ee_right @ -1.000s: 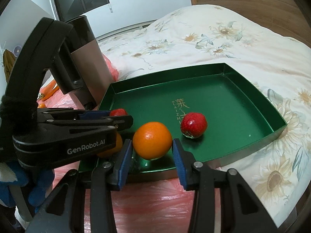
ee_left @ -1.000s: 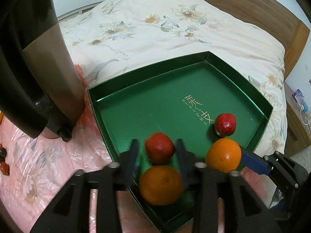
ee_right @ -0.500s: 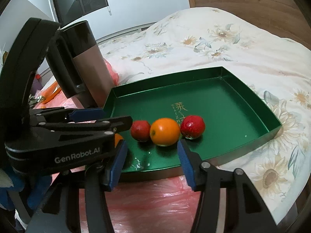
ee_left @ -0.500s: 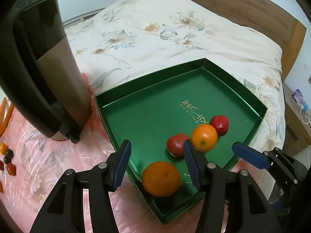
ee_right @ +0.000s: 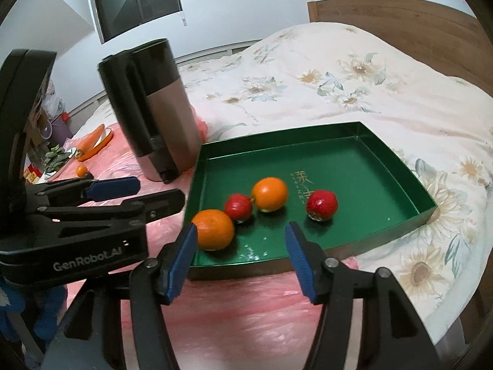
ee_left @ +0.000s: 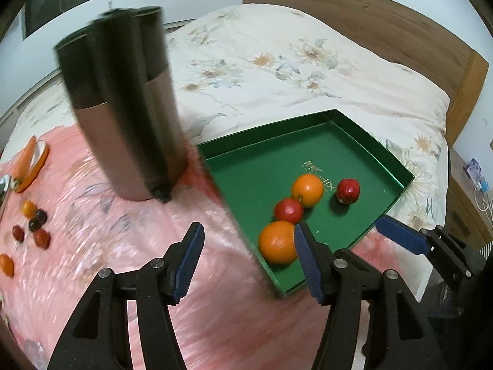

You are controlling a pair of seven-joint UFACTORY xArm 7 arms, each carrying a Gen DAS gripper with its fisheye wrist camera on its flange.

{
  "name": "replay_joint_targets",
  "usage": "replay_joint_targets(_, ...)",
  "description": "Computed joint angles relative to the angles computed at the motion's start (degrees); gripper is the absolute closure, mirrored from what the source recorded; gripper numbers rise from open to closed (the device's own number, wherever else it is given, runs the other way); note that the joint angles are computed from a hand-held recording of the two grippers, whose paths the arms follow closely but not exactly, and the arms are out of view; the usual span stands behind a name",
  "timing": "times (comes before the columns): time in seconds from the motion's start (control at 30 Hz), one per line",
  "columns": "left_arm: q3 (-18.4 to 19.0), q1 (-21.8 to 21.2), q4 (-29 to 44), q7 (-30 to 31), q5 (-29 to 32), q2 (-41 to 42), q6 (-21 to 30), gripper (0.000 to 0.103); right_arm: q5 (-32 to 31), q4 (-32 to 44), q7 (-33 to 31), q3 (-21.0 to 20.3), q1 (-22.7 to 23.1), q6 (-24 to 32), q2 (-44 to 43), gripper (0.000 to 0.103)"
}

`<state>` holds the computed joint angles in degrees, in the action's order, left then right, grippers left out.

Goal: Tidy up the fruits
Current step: 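Withdraw both tools from the green tray back over the bed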

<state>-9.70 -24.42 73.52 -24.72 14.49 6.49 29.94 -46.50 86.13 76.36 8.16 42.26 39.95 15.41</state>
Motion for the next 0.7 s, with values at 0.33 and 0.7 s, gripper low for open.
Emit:
replay_joint_targets(0.33,-0.66,3.84,-12.18,-3.68,-0.2,-12.91,-0.9,0.046,1.29,5.37,-3.26,1.02,3.1,5.47,1.55,0.01)
replay_joint_targets(0.7,-2.39,9.43,-24.65,-6.14,-1.97,-28.11,-0.26,0.043,1.37,13.05,-6.53,1.0,8.39,9.67,4.9,0.004)
